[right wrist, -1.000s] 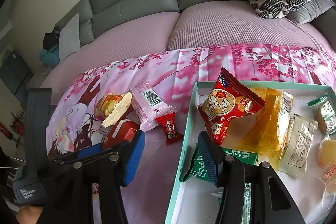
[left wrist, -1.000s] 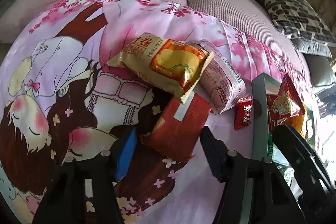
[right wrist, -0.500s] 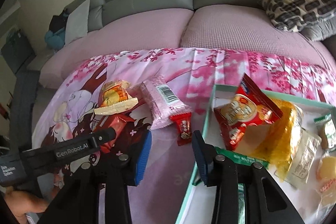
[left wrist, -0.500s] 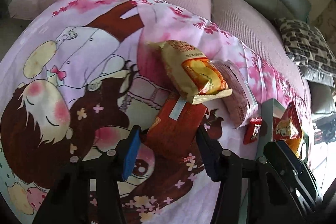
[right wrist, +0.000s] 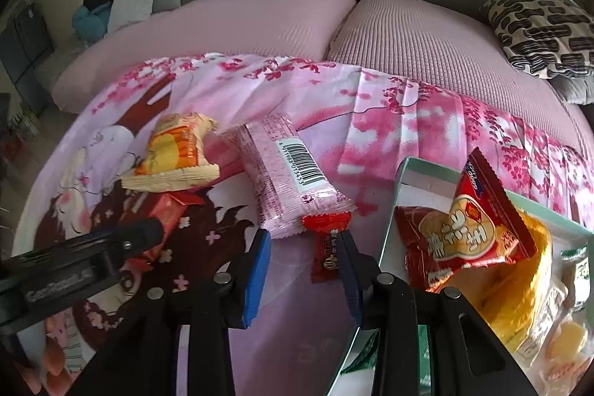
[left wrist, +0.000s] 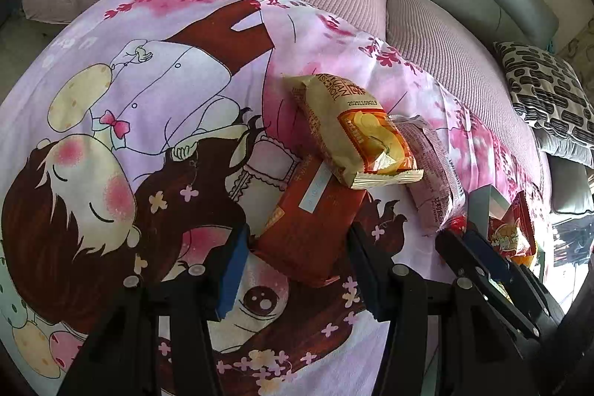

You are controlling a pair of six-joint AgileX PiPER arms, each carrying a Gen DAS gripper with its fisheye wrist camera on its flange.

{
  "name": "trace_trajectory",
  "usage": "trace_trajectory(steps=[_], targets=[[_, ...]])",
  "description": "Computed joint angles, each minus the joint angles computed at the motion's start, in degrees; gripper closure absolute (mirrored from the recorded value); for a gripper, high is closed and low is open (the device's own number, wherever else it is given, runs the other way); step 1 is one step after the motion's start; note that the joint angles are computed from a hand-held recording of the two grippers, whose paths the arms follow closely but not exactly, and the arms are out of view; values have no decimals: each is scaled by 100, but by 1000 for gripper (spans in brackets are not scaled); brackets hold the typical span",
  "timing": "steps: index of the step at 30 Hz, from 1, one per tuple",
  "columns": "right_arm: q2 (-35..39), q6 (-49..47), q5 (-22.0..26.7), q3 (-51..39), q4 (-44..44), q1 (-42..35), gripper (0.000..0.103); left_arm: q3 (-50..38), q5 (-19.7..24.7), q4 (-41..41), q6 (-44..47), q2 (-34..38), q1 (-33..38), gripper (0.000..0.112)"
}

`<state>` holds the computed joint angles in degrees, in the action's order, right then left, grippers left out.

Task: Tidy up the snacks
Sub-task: 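Lower left tool onto the red box while right tool lowers onto the small red candy, then close left tool on the red box while right tool grasps the red candy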

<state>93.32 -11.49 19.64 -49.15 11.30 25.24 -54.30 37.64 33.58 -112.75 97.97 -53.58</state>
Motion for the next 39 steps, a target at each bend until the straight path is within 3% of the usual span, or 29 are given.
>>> trace_trajectory(steps=[8, 16, 29, 39], targets=[[303, 590, 89, -257, -752, 60, 71, -11, -26, -36, 28, 38, 60, 57], [235, 487, 103, -159, -631, 28, 80, -42, -28, -79, 122, 79, 83, 58], [-948, -1192, 201, 551, 1433, -248, 81, -162, 498, 433, -115, -253, -310, 66], [-1722, -1192, 396, 961, 1711, -455, 81, -411, 1030, 577, -183, -324, -681, 66]])
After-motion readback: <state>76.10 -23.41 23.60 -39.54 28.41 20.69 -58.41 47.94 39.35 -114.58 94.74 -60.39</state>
